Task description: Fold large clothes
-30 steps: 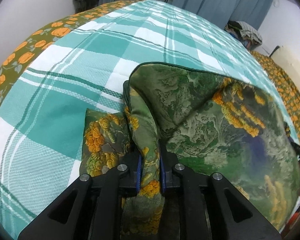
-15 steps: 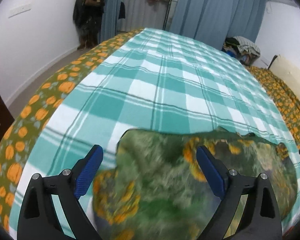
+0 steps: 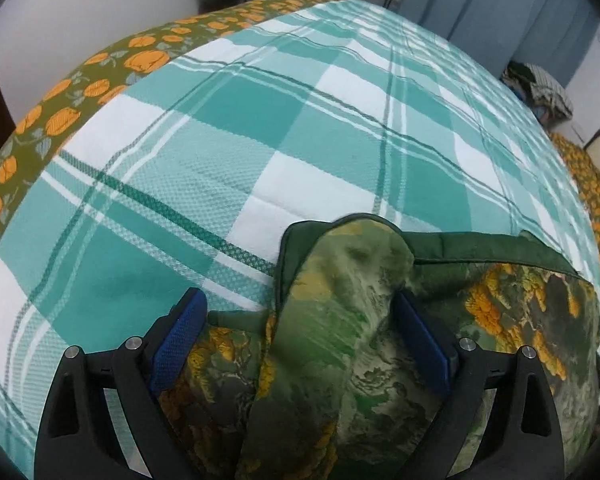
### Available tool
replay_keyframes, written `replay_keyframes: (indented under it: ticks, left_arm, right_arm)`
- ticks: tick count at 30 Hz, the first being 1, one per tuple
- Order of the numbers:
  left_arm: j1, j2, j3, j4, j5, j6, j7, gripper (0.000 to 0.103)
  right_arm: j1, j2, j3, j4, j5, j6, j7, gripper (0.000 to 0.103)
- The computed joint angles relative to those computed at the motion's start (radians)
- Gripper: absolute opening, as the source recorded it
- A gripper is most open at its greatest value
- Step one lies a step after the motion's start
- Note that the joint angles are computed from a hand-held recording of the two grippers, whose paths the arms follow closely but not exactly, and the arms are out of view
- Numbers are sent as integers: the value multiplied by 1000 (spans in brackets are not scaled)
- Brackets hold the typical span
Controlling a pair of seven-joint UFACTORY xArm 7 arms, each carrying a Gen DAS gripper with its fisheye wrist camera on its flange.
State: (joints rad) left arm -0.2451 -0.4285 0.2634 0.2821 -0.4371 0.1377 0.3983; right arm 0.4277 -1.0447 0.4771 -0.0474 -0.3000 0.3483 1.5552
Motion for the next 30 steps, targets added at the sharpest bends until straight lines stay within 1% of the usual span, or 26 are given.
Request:
replay_keyframes:
  ticks: [1,3,4,5,6,7,8,10,12,13,14,16,17,19,21,23,24,26,28,30]
  left_arm:
    - [17,-26,-13,-4,14,20,-1,94]
    - [63,-152,-50,-41,63,78,8,94]
    - [67,-208,-48,-56,94,101,4,94]
    - [84,-305,-73,-82,102,147,22,94]
    - [89,-365,-87,-94,116,182,18,94]
    - [88,-434,-100,-104,129,230,14,94]
    - [71,-506,-108,-111,133,284,9,95]
    - [3,-592,-120,-102,119,372,0,97]
    - [-77,-586,-154,-71,97,401,-22,98]
    - [-119,-561,-171,-52,81,397,-35,98]
    - [-161,-521,-187,-27,63,384,-51,98]
    - [-210,-450,-219,8,40,353,-88,98]
    - [-241,-376,-235,37,27,328,-106,98]
    - [-248,-278,-277,65,37,304,-148,98]
    - [-238,-203,-312,78,67,311,-185,98]
    - [-214,-191,-357,61,119,332,-228,98]
    - [-215,-211,-371,37,142,333,-235,98]
    - [-233,-262,-379,-9,174,324,-232,98]
    - [-252,-347,-396,-53,214,356,-238,98]
    - [-274,-432,-410,-91,244,390,-251,98]
  right_arm:
    - [11,-13,-21,-5,4,4,-12,55]
    - [61,-77,-67,-6,25,72,-45,55]
    - [98,-130,-76,1,40,139,-53,56]
    - [126,-181,-73,7,49,195,-56,56]
    - [163,-241,-63,13,58,259,-55,56]
    - [211,-306,-50,23,66,330,-58,56]
    - [235,-335,-44,29,71,365,-63,56]
    - [315,-392,-9,58,91,461,-68,56]
    - [390,-408,45,93,120,534,-52,56]
    - [415,-409,66,106,133,557,-42,56]
    - [444,-408,96,121,148,581,-23,56]
    - [492,-393,159,152,177,618,30,56]
    - [514,-381,196,170,193,633,70,56]
    - [549,-356,251,196,214,656,141,56]
    - [577,-321,293,220,227,678,207,56]
    - [606,-295,335,239,238,700,284,56]
    - [624,-288,360,245,246,712,332,56]
    - [659,-284,388,244,253,729,411,56]
    - [699,-280,414,240,262,753,489,56]
    - [733,-274,420,230,262,771,545,56]
